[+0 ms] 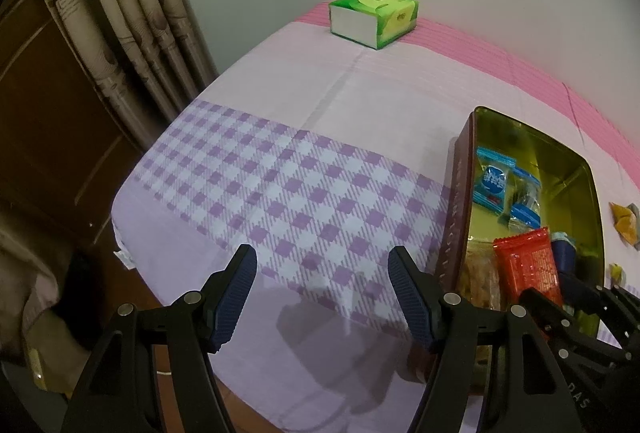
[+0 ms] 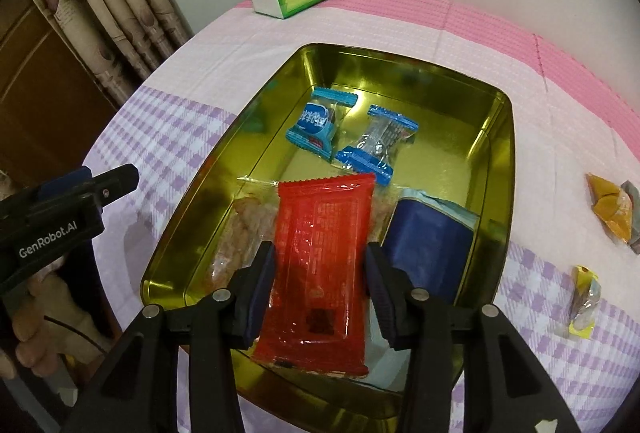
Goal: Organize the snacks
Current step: 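Carry the red bar in the right tool into the tin and release, then move the right tool to the pink heart-patterned block and grasp it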
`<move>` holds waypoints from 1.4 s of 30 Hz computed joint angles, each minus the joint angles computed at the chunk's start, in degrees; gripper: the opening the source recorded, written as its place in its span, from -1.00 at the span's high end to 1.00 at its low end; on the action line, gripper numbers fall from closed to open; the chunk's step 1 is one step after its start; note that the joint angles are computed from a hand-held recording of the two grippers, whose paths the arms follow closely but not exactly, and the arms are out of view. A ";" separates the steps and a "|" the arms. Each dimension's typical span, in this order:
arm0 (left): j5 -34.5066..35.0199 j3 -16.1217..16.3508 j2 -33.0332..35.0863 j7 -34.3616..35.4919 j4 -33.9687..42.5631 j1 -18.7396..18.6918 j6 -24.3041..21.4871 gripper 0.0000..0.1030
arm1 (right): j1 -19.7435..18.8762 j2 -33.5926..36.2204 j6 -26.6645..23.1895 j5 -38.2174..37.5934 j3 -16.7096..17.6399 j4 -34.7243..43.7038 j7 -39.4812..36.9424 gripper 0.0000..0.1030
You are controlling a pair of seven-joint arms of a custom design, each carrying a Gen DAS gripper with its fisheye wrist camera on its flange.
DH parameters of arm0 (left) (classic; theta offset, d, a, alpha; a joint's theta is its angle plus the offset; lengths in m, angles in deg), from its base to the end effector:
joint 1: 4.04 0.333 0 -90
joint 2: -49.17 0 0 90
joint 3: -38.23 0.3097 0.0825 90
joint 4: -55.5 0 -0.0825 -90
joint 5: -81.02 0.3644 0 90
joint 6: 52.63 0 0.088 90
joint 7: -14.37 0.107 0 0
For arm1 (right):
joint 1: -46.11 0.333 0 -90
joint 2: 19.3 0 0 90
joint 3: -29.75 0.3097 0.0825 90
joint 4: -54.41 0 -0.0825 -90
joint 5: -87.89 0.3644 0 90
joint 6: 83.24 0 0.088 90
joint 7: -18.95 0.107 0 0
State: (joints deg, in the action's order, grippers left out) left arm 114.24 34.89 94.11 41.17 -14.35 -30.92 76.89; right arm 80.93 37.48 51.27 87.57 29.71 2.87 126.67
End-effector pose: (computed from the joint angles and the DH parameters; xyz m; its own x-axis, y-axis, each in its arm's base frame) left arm 0.6675 -0.3568 0.3389 0.2913 -0.9552 -0.0526 -0.8400 -0.2291 -0.4918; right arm 0.6589 0.4578 0.3403 0.3214 -0.9381 -0.1287 -0.8738 -0.2414 -0.4222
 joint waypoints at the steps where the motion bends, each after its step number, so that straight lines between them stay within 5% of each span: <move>1: -0.01 -0.04 0.04 0.09 -0.01 0.02 0.13 -0.33 | -0.14 -0.23 0.26 0.19 0.14 -0.45 -0.03 0.16; 20: 0.97 0.25 -0.15 0.56 0.40 -0.69 0.15 -0.34 | -2.50 -13.61 15.01 2.25 -0.27 -21.98 2.16 0.13; 36: 3.83 1.07 0.75 1.28 2.55 -2.67 0.42 -0.34 | -4.98 -29.01 23.70 -13.19 -13.93 -47.56 20.01 0.13; 42: 4.02 0.74 2.81 4.45 6.96 -3.83 0.45 -0.34 | -9.54 -29.40 23.91 -17.07 -13.62 -49.46 23.28 0.13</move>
State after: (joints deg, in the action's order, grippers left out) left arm 118.26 35.63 96.93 45.62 -7.40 -34.75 77.33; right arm 71.40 8.08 75.19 70.50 16.09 -46.59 149.95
